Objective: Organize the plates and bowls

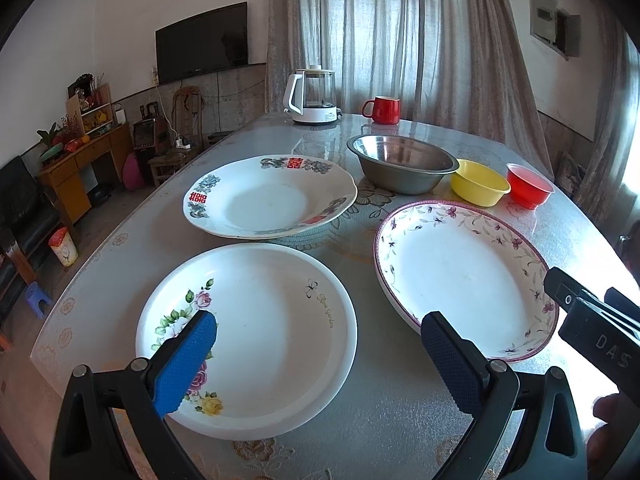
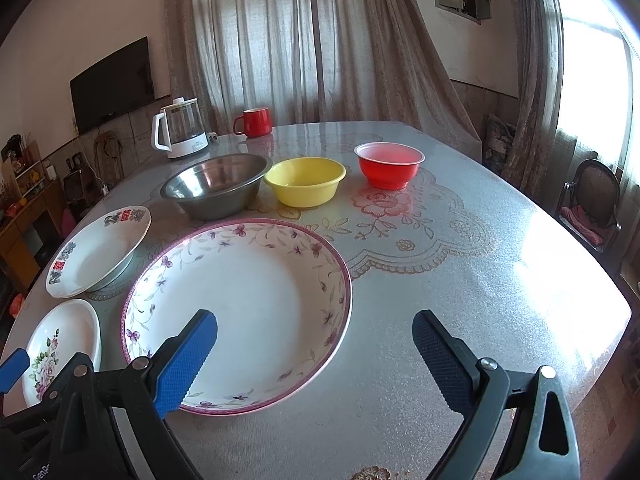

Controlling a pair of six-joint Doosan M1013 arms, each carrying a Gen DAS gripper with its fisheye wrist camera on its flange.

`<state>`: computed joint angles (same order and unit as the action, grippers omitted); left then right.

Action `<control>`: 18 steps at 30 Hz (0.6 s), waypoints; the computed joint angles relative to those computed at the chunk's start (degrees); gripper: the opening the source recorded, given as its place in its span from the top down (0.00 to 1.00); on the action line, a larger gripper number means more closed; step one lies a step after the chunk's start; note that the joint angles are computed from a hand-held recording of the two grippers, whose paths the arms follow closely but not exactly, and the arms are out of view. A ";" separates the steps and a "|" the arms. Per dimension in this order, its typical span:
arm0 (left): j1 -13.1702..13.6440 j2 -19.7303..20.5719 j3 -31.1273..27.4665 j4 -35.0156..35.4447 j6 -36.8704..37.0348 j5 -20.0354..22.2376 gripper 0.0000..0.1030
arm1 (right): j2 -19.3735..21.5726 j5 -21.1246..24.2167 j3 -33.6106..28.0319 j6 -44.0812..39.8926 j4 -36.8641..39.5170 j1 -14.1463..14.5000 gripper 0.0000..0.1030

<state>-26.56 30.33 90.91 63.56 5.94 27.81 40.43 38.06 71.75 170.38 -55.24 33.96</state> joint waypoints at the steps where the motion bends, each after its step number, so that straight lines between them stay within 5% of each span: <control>1: -0.01 -0.03 0.02 0.17 -0.12 0.02 0.00 | -0.03 -0.12 0.04 -0.05 0.13 -0.03 0.03; 18: 0.18 -0.11 -0.05 -0.17 0.12 -0.42 0.00 | 0.07 0.06 -0.29 -0.69 0.27 0.10 0.03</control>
